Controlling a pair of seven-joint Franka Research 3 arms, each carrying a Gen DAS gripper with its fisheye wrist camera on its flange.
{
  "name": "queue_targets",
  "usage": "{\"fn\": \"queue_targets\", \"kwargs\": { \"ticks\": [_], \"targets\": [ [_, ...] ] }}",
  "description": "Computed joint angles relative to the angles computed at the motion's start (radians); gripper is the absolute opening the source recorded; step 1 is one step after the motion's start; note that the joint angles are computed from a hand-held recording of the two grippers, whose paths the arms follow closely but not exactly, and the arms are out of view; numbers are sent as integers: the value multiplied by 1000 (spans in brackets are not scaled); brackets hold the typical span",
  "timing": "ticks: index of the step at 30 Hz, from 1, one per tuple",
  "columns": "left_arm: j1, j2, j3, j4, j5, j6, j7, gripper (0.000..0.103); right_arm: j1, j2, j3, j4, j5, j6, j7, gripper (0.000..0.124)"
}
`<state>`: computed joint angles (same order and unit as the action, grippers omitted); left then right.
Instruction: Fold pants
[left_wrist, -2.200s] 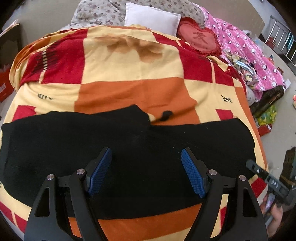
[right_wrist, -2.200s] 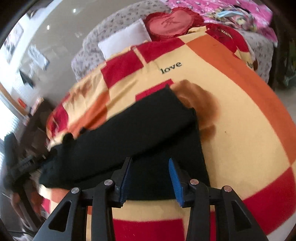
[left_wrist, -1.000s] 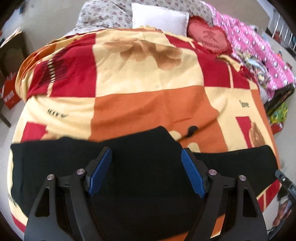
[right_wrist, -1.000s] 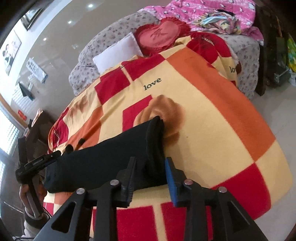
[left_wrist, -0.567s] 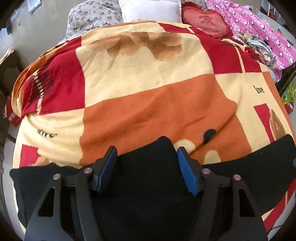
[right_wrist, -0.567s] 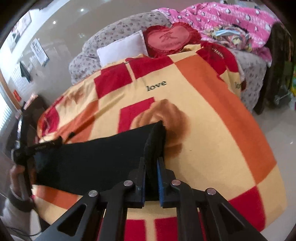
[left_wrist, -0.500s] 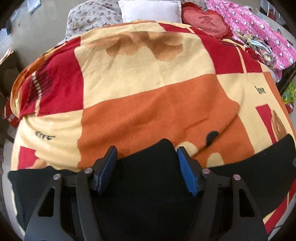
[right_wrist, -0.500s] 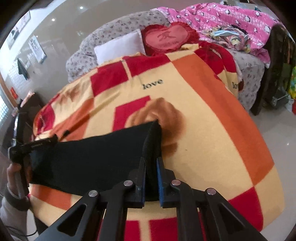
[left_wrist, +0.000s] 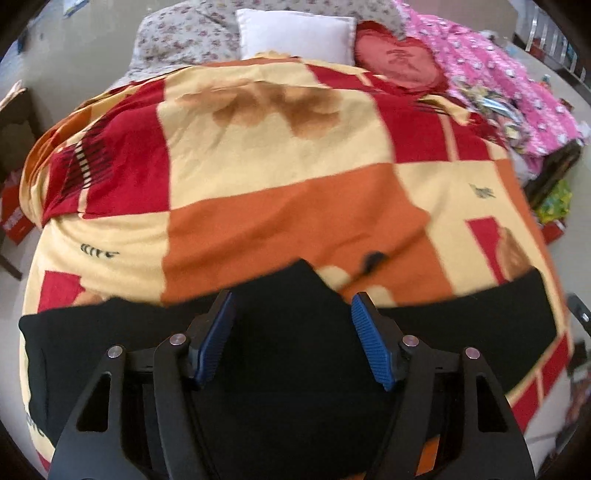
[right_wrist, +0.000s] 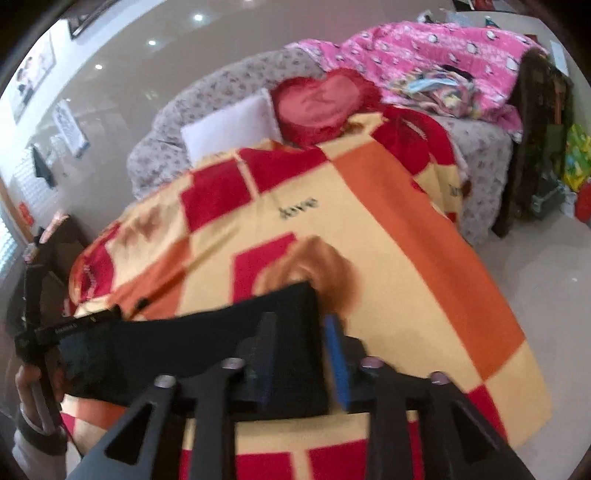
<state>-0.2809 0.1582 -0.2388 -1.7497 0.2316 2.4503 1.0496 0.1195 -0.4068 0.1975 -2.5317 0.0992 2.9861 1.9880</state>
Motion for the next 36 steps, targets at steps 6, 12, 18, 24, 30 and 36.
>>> {"fn": "queue_targets", "kwargs": {
  "ticks": [6, 12, 18, 24, 30, 36],
  "targets": [
    [-7, -23, -21, -33, -68, -7, 51, 66, -43, 120, 38, 113, -112, -124, 57, 40],
    [-35, -4, -8, -47, 32, -3, -27, 66, -85, 179, 55, 163, -334, -194, 201, 40],
    [-65, 38, 0, -2, 163, -29, -88, 76, -20, 184, -22, 160, -338, -161, 181, 40],
    [-33, -6, -16, -31, 37, -4, -43, 76, 39, 106, -69, 94, -195, -106, 96, 40],
    [-30, -28, -40, -46, -82, 21, 63, 76, 96, 42, -96, 37, -38, -107, -30, 41],
    [-56, -11, -45, -28, -79, 8, 89, 76, 62, 18, -56, 3, 5, -119, -40, 41]
  ]
}}
